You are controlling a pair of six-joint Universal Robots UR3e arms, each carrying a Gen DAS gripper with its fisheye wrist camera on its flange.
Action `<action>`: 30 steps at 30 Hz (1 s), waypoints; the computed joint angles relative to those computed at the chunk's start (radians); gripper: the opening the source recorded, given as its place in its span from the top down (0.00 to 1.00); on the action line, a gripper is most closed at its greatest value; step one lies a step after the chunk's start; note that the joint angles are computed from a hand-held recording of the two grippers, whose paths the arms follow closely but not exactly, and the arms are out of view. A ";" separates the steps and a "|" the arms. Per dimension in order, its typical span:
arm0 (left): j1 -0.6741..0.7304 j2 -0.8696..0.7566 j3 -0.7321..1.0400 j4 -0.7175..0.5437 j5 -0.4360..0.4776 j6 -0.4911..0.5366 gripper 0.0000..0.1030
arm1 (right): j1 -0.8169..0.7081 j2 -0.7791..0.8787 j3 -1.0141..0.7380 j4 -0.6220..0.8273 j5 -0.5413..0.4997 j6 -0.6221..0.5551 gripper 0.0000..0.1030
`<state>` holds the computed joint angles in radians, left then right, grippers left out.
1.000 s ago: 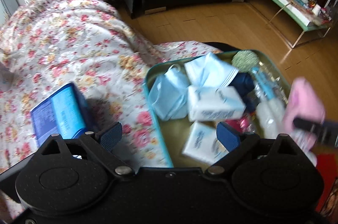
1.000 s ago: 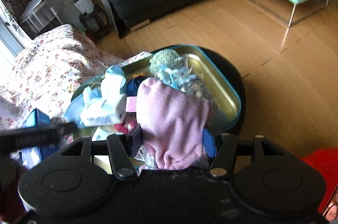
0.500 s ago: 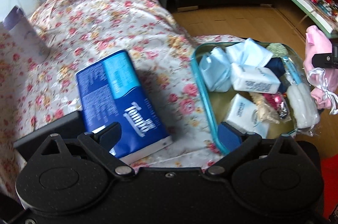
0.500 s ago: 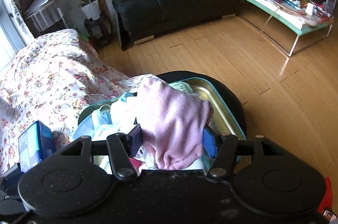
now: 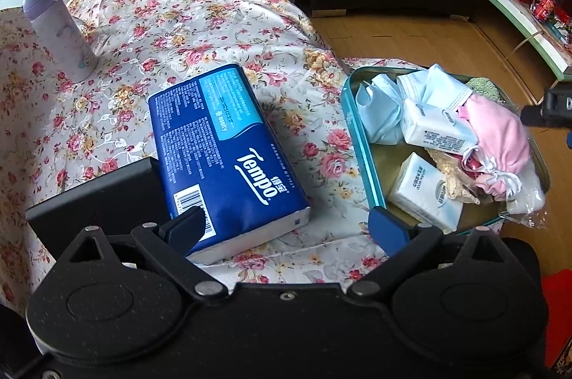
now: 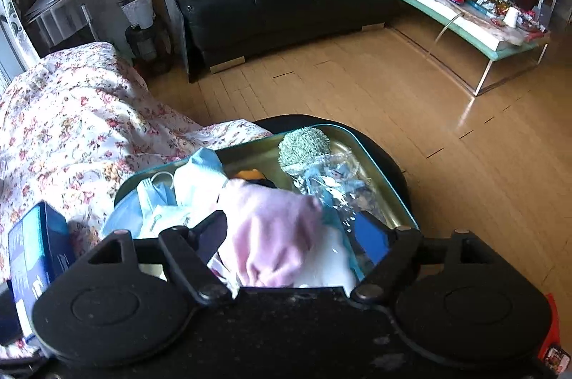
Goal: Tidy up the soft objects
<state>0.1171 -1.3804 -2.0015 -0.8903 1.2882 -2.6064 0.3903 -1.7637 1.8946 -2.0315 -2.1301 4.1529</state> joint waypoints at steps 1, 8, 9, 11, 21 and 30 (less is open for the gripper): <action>-0.004 0.003 0.001 0.001 0.003 -0.005 0.08 | 0.013 -0.001 -0.006 0.020 -0.007 0.011 0.24; -0.047 0.034 0.006 0.006 0.028 -0.042 0.06 | 0.123 0.021 -0.062 0.156 -0.060 0.092 0.24; -0.050 0.040 0.005 0.006 0.028 -0.052 0.05 | 0.138 0.026 -0.072 0.176 -0.069 0.102 0.24; -0.056 0.055 -0.001 0.008 0.028 -0.075 0.05 | 0.164 0.034 -0.087 0.208 -0.082 0.126 0.24; -0.086 0.140 -0.043 -0.002 0.073 -0.127 0.04 | 0.254 0.066 -0.159 0.338 -0.135 0.225 0.24; -0.099 0.167 -0.040 -0.040 0.073 -0.144 0.04 | 0.312 0.071 -0.192 0.386 -0.140 0.278 0.23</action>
